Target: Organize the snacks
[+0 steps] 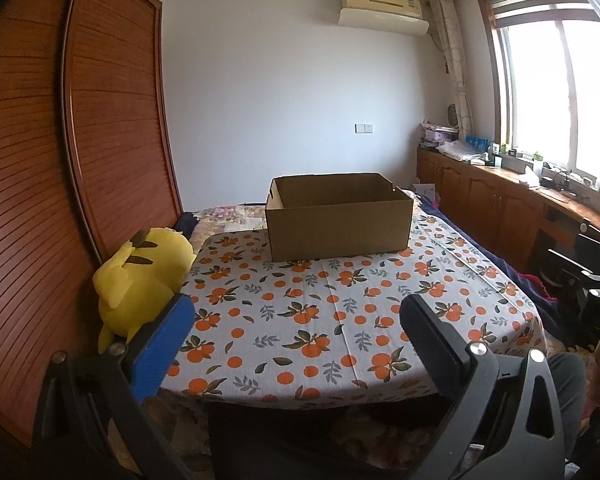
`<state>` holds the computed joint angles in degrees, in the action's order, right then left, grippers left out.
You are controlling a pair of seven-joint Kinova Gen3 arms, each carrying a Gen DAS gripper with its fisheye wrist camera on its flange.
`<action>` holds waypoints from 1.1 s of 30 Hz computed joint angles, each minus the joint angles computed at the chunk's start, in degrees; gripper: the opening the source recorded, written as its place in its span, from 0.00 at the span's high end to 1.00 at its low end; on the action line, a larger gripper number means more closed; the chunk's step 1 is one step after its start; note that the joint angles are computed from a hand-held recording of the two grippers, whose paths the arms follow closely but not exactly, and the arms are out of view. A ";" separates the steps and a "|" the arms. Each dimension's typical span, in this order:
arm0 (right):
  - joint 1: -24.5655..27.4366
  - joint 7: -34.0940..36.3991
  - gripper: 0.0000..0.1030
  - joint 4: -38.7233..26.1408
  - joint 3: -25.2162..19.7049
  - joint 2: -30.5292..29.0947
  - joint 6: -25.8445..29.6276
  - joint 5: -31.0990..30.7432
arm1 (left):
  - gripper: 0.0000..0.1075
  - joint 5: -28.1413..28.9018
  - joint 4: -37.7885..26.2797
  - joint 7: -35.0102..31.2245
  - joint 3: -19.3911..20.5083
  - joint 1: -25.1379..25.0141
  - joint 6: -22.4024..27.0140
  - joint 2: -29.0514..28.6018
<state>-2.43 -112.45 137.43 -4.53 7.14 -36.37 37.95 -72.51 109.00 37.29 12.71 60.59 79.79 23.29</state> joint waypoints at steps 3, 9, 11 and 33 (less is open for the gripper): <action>-0.05 0.05 0.00 -0.03 -0.01 0.02 0.04 -0.07 | 0.04 0.01 -0.24 -0.27 0.00 0.04 0.20 0.03; 0.02 0.08 0.00 0.09 0.03 0.06 -0.21 -0.10 | 0.04 -0.20 -0.36 -0.45 0.00 0.19 0.73 -0.02; -0.02 0.06 0.00 0.03 0.00 0.04 -0.03 -0.07 | 0.04 -0.29 -0.38 -0.47 0.03 0.19 0.72 -0.02; 0.03 0.57 0.00 0.34 0.11 0.14 -0.67 -0.25 | 0.04 -0.73 -0.33 -0.52 0.10 0.28 1.47 -0.02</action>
